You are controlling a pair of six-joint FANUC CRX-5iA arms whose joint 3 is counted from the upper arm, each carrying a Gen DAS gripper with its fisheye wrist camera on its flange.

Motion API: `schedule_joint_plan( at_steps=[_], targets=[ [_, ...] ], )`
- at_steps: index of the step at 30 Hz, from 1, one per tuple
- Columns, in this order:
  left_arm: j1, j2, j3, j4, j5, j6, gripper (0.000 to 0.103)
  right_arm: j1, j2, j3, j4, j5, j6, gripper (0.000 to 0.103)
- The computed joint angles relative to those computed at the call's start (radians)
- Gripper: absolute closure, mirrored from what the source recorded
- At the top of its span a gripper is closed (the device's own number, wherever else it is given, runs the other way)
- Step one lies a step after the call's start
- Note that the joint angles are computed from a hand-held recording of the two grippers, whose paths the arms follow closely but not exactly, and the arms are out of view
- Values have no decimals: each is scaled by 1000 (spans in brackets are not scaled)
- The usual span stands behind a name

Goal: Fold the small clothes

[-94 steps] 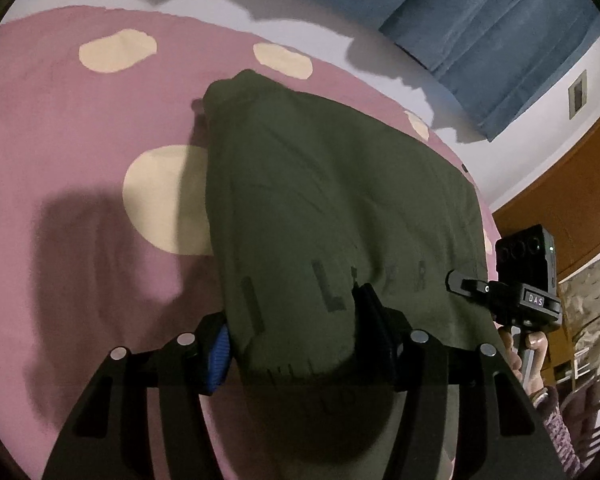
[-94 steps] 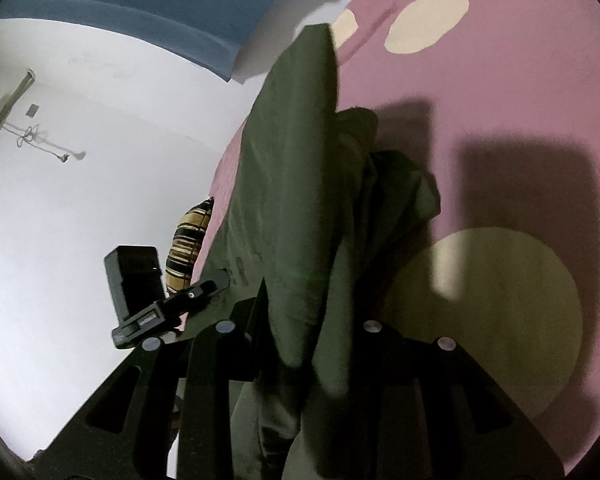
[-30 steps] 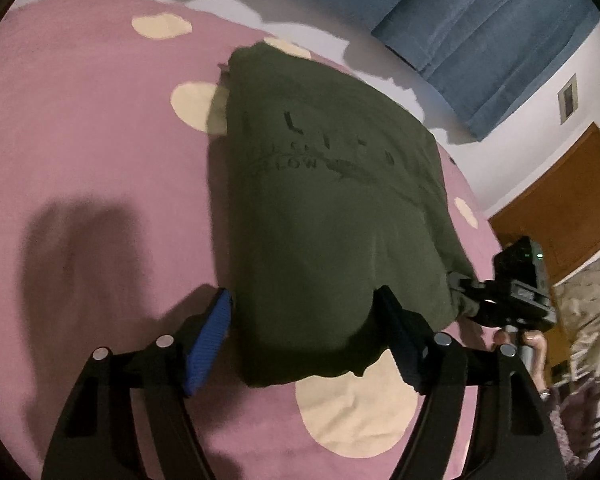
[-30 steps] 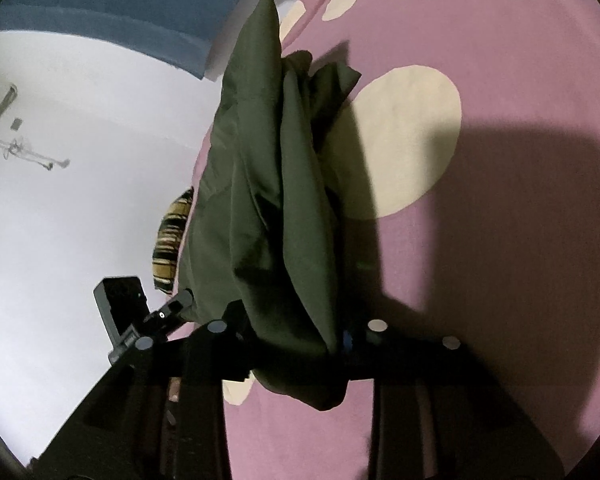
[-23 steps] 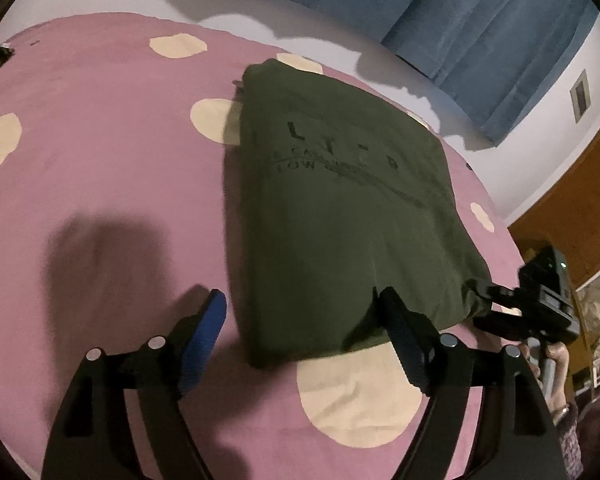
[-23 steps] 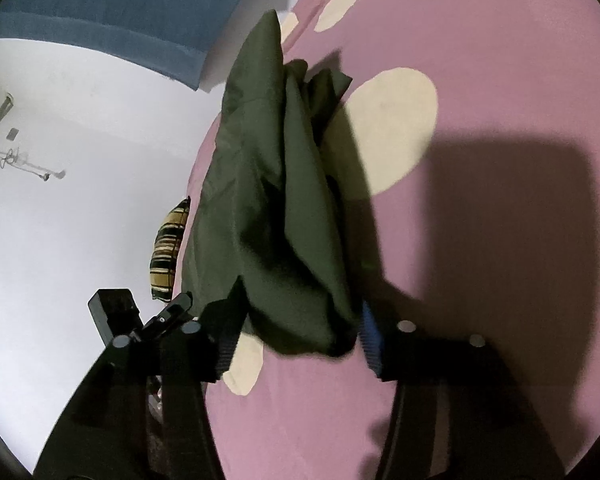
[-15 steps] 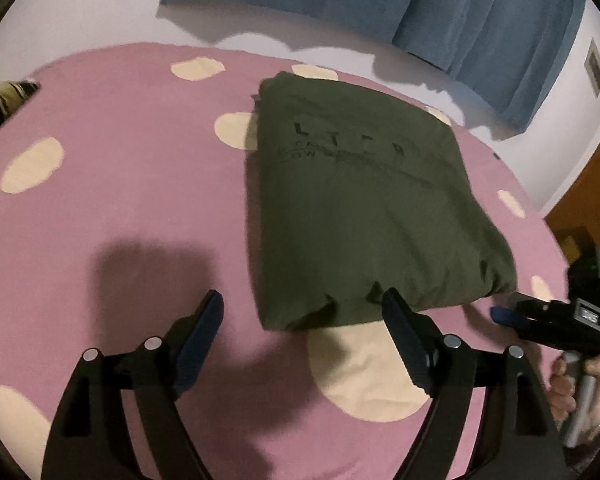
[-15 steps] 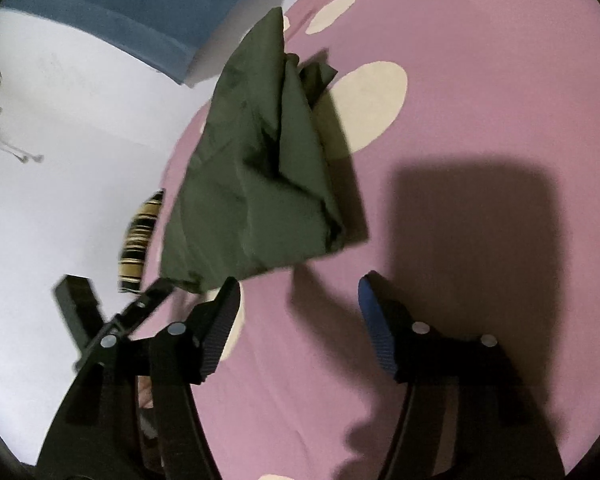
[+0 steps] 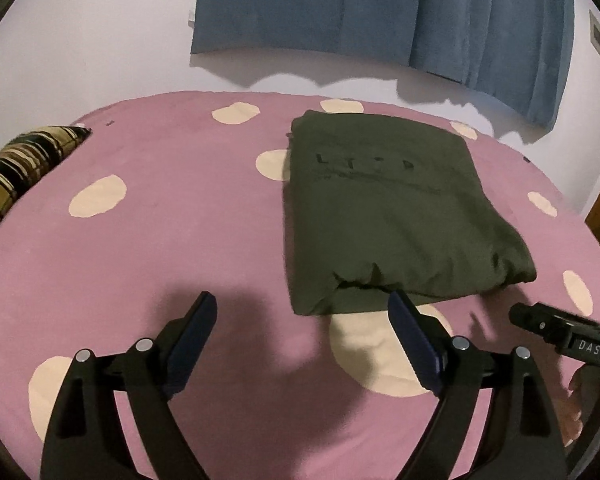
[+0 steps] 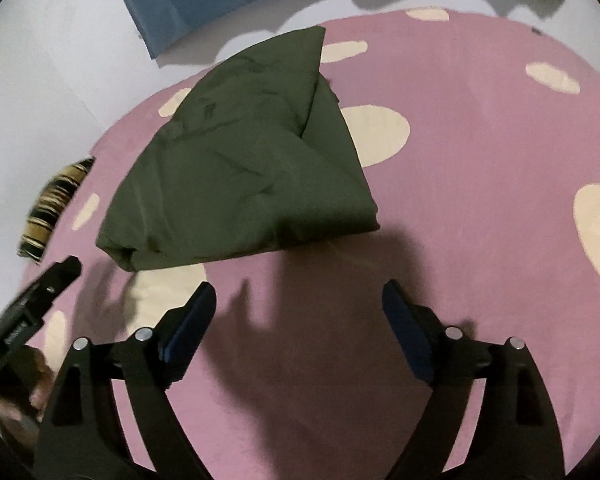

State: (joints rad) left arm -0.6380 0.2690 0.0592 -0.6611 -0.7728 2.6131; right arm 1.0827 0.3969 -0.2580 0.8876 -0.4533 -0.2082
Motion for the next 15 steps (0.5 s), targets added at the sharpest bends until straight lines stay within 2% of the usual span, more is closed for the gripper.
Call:
schedule_joint_plan(
  at_steps=[4,15],
  targets=[
    [-27,14,22,-47,-55,38,17,25,36,54,-6,-92,47,15],
    [-36,18,27,-49,-67,40,17,29,44,55,9,-123,21,14]
  ],
)
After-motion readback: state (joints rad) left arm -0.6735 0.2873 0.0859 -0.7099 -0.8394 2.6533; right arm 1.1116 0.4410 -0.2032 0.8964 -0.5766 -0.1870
